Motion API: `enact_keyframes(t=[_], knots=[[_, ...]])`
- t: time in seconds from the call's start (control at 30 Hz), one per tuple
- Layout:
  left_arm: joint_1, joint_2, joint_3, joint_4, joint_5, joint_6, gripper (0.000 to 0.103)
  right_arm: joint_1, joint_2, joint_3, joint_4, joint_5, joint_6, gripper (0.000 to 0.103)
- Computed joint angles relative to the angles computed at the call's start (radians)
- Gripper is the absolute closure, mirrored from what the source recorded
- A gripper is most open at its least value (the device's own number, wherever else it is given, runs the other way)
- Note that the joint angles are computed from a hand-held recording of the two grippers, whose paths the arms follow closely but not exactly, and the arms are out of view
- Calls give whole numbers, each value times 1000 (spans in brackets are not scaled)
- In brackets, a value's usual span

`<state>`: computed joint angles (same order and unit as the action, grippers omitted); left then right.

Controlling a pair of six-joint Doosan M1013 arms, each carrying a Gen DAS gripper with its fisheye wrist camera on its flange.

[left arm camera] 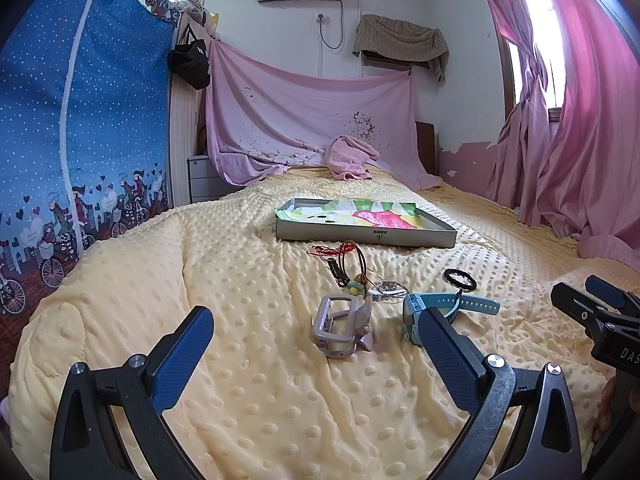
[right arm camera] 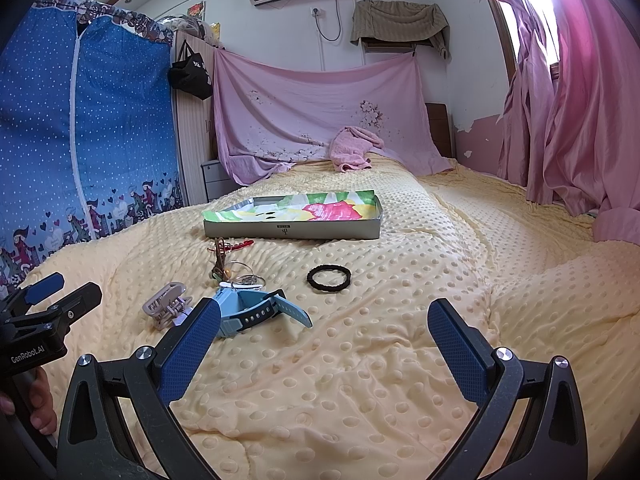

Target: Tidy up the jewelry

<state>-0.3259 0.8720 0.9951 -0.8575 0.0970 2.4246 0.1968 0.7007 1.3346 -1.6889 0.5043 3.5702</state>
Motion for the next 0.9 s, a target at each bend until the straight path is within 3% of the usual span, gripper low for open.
enact_keyframes(t=[0.3,0.5,0.67,0.9], knots=[[0,-1,1,-5,-2,5,0,1,-4,2,7,0,-6,1],[1,2,-9,85,7,-91,0,-1,-5,3,17,-9,-12,1],[2,12,-29,217,9,-218,0,-11,7,-16,49,-43,-24,1],[2,40,-90,495,1,-498,0,-24,23,-75,136,-87,-129,1]])
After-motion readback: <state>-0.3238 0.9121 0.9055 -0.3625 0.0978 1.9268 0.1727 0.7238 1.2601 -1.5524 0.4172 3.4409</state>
